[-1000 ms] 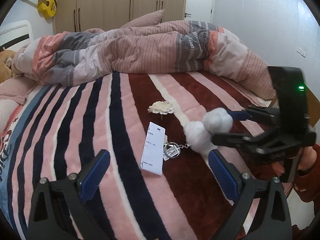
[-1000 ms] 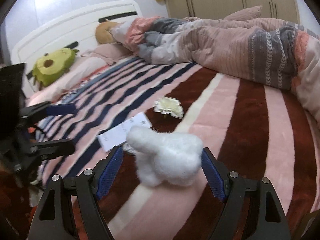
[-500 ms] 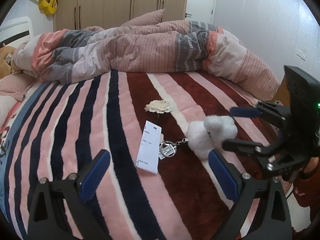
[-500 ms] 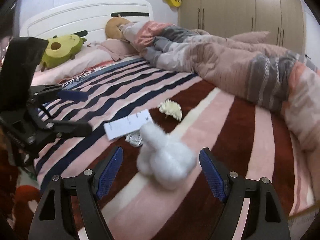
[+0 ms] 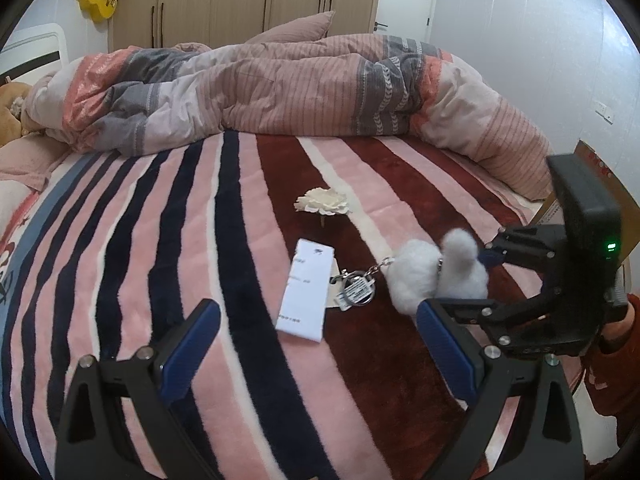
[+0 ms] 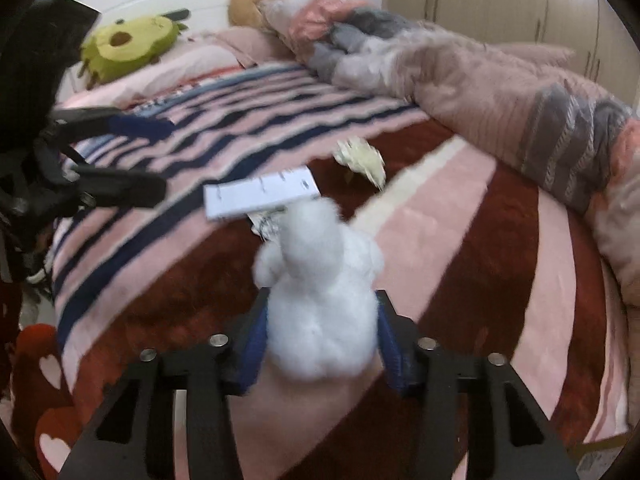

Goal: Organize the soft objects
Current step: 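Lift the white bunny and carry it toward the cardboard box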

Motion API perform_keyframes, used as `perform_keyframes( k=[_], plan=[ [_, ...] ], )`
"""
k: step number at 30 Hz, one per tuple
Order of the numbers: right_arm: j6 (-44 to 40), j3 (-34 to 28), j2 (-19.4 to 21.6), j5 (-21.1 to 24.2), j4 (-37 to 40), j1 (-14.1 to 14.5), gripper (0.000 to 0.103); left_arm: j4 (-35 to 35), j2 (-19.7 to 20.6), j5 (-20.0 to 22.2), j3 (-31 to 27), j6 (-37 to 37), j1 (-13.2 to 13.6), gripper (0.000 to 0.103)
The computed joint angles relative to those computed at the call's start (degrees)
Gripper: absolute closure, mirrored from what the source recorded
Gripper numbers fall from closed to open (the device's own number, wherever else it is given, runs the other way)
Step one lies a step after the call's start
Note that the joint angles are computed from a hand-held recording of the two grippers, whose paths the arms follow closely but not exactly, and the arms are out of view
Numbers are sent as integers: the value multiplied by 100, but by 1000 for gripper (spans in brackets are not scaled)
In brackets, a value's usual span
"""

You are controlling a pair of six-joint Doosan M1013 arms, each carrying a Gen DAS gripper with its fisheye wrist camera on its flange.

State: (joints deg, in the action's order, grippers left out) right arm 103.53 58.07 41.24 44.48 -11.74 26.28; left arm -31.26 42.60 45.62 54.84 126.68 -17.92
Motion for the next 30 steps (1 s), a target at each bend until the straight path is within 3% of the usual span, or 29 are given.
perform_keyframes(
  k=[4, 8, 13, 16, 21, 27, 30],
  plan=[
    [19, 58, -32, -9, 276, -59, 61, -65, -12, 29, 8, 96, -6, 5],
    [381, 101, -80, -63, -25, 2, 63, -177, -9, 171, -26, 160, -10, 5],
    [957, 574, -394, -764, -344, 85, 63, -516, -162, 65, 174, 502, -42, 6],
    [957, 676, -508, -876, -355, 138, 63, -751, -228, 192, 212, 638, -52, 6],
    [1209, 1155, -910, -1732, -533, 238, 63, -1422, -351, 546, 291, 1030, -21, 6],
    [1505, 1273, -1156, -1968, -1218, 378, 63, -2118, -342, 1098, 118, 1076, -46, 7],
    [1772, 1408, -1292, -2076, -1614, 434, 63, -2499, -358, 1352, 102, 1200, -40, 28]
  ],
)
